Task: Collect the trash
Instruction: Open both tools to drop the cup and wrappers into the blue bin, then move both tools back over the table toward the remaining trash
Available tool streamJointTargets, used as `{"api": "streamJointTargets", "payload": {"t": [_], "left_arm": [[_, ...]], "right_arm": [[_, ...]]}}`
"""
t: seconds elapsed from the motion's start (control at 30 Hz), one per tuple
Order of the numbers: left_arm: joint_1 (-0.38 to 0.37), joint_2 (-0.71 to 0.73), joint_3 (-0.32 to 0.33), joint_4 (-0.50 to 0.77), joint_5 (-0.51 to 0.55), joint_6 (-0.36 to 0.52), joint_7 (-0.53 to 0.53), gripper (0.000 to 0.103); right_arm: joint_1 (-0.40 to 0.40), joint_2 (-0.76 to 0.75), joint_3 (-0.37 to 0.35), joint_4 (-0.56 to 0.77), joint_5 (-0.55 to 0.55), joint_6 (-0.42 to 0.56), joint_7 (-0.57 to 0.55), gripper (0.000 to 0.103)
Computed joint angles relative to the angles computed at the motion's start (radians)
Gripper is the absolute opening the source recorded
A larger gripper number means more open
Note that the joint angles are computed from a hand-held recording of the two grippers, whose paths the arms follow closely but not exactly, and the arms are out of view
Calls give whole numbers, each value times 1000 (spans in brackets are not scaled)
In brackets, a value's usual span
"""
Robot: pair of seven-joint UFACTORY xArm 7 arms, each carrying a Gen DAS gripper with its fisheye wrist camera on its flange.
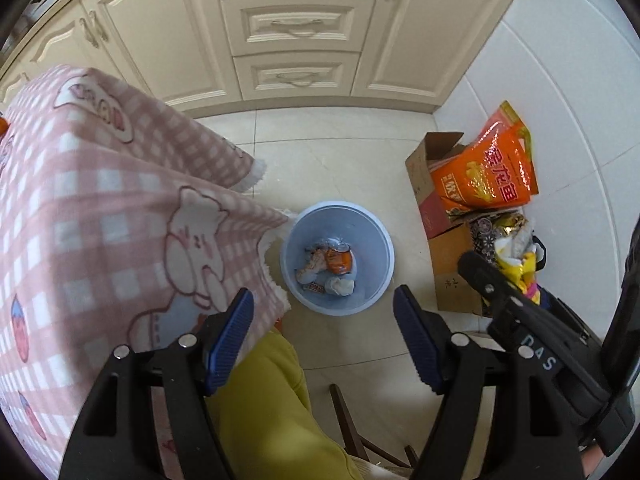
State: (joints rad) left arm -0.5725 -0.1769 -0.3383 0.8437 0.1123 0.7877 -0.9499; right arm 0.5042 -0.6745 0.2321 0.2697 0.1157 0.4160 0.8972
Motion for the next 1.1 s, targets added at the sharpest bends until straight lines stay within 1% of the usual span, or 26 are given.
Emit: {"api": "streamJointTargets", "payload": {"t": [0.03, 0.07, 0.17, 0.37, 0.47, 0.63, 0.87, 1.1], "left_arm": [[1, -13, 2, -10, -1, -3, -2, 71], [2, -19, 1, -13, 2, -2, -6, 71], [6, -33, -4, -17, 16, 7, -16, 71], [7, -40, -5, -22, 4, 7, -6, 71], [5, -51, -5, -32, -2, 1, -2, 71], [7, -74, -3, -49, -19, -9, 3, 71], [12, -93, 0, -65, -46, -25, 24, 71], [14, -88, -10, -60, -36, -22, 14, 71]], "right_arm": [[4, 20, -6, 18, 1, -1, -9, 77], [3, 32, -2, 29, 0, -3, -10, 78], [-8, 52, 12, 49, -9, 3, 0, 78], [23, 76, -7, 53, 24, 20, -10, 79], [27, 91, -10, 63, 35, 32, -18, 80], [37, 109, -22, 77, 58, 29, -44, 85], [32, 154, -18, 115, 70, 24, -69, 85], [31, 128, -9, 95, 82, 39, -52, 85]]}}
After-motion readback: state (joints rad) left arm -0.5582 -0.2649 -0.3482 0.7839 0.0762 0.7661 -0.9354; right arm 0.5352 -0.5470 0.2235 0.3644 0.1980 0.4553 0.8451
